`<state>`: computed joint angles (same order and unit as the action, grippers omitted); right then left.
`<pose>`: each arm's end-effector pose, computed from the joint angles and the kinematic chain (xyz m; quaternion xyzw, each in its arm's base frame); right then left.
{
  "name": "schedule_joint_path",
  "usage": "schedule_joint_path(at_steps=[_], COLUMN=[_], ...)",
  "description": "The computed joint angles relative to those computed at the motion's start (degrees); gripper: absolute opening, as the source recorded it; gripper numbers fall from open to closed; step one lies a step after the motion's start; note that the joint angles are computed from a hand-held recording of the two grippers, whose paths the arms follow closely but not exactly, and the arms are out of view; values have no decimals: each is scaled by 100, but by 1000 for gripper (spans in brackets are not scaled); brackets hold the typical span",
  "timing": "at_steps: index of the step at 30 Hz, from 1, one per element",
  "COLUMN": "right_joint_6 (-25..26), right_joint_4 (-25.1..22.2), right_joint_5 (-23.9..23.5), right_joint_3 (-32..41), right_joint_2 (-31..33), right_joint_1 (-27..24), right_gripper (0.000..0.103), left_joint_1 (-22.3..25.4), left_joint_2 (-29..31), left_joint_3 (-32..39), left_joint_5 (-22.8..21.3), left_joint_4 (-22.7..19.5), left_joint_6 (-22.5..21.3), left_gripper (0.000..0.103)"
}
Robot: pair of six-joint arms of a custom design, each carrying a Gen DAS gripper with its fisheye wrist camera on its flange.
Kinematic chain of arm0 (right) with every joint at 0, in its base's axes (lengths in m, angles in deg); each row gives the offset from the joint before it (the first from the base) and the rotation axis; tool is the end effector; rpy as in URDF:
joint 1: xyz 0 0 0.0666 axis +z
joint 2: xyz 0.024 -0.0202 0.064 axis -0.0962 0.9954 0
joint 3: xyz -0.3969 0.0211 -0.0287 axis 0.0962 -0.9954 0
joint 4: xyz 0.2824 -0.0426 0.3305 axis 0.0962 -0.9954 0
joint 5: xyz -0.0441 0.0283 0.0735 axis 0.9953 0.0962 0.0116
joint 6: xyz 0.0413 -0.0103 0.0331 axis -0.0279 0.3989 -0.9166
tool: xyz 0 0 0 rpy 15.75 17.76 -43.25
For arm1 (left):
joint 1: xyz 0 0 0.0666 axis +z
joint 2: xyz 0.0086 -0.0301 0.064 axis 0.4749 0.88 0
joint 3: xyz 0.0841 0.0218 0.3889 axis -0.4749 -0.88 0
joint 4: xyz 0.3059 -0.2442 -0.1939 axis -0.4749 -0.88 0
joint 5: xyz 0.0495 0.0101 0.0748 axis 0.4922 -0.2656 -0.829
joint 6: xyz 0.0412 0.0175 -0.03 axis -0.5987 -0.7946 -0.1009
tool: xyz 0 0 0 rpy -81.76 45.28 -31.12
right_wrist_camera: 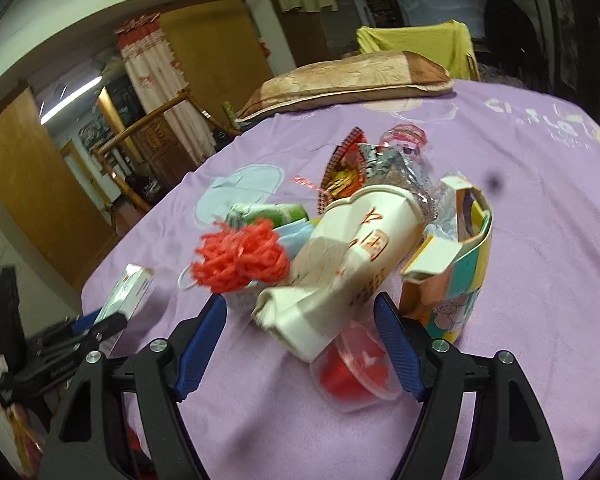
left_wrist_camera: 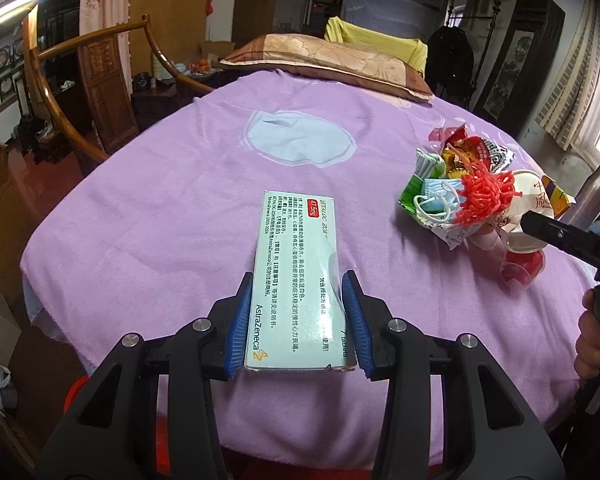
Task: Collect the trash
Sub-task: 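Grasp the white paper cup with the right gripper while the left gripper carries the box, then drop the box and the white cup into the red basket with both grippers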
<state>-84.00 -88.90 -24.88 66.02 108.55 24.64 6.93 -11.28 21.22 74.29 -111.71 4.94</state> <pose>0.5446 0.3170 0.4970 0.0147 0.9089 0.2259 0.3501 0.4797 -0.1852 0.4901 0.0277 0.9233 -0.0808 0.3744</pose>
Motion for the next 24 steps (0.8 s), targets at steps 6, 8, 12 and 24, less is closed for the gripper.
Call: schedule_joint_path(at_steps=[6,8,12,24], right_joint_6=[-110,-12,160,647], right_joint_4=[779,933,1198,1263], right_joint_5=[257,436,667,613], right_joint_3=[-508,-622,-770,-485], right_joint_2=[-407,-557,-786,-819], right_joint_1=[36,114,222,643], right_gripper=[44,43,35,35], left_joint_1=[184,231,411,1093], left_joint_2=[-410,-565,-859,-1548], left_joint_3=[-242,-343,-560,-922], left_joint_5=[-227,-317,-257,-168], left_joint_4=[-113,-177,-289,-834], left_joint_6=[3,38,191,95], left_gripper=[44,44,44,44])
